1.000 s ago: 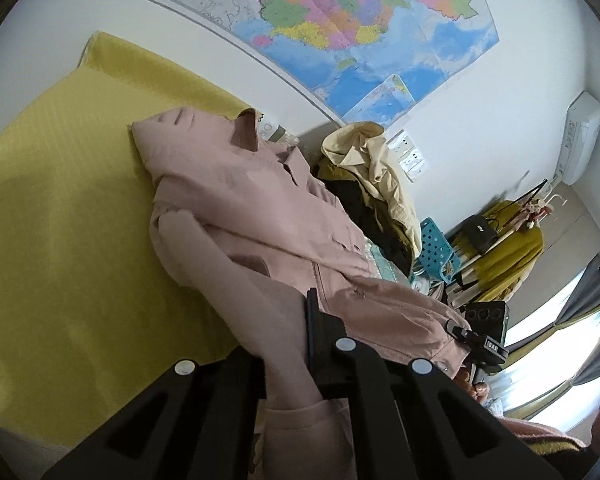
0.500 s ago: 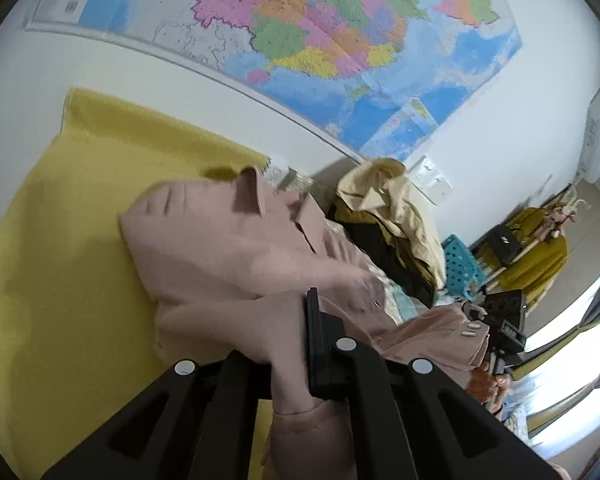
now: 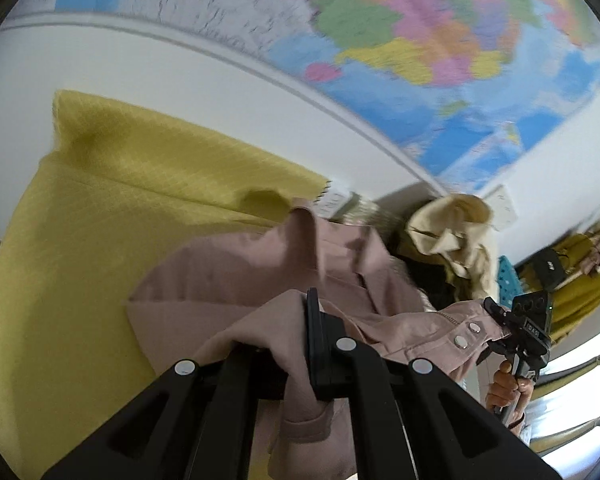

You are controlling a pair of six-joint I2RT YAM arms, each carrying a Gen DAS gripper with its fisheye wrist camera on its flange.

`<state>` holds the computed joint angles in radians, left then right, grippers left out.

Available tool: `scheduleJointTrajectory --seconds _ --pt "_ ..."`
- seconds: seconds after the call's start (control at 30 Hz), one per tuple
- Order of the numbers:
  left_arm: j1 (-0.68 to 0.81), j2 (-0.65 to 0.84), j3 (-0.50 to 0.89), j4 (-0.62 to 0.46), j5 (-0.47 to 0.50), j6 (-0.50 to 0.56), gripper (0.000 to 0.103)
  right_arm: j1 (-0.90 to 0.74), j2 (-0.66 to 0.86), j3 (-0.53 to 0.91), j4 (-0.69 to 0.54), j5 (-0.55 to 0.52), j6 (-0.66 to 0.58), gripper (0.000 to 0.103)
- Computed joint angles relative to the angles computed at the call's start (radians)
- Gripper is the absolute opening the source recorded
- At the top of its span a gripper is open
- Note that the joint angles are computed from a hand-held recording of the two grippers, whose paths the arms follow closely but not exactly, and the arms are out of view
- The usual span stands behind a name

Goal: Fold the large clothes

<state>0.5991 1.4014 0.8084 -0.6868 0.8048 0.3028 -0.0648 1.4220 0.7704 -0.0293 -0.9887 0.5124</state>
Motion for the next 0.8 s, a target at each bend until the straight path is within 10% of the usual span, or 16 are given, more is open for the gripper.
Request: scheduleJointTrajectory --seconds 0.27,0.4,0.57,0.7,0.8 --pt "-0.132 0.219 0.146 0.112 -0.108 -0.162 0.004 0.039 0.313 0.172 0.044 0.093 0.071 0.025" --pt "-0.151 0.294 0.183 0.138 -0.117 -0.191 0.013 0.052 0.320 0.166 0.065 0.137 0.071 0.074" --pt "-0.142 0.350 0.208 0.136 -0.079 -0.176 0.023 0.069 0.187 0.079 0.092 0.142 -0.006 0.079" --pt "-0.093 0.355 0.192 0.149 0.013 -0.147 0.065 0.187 0.044 0.043 -0.068 0.321 -0.240 0.079" --pt "-0.046 0.310 0.162 0.109 0.110 -0.017 0.072 0.318 0.038 0.065 -0.140 0.506 -0.369 0.077"
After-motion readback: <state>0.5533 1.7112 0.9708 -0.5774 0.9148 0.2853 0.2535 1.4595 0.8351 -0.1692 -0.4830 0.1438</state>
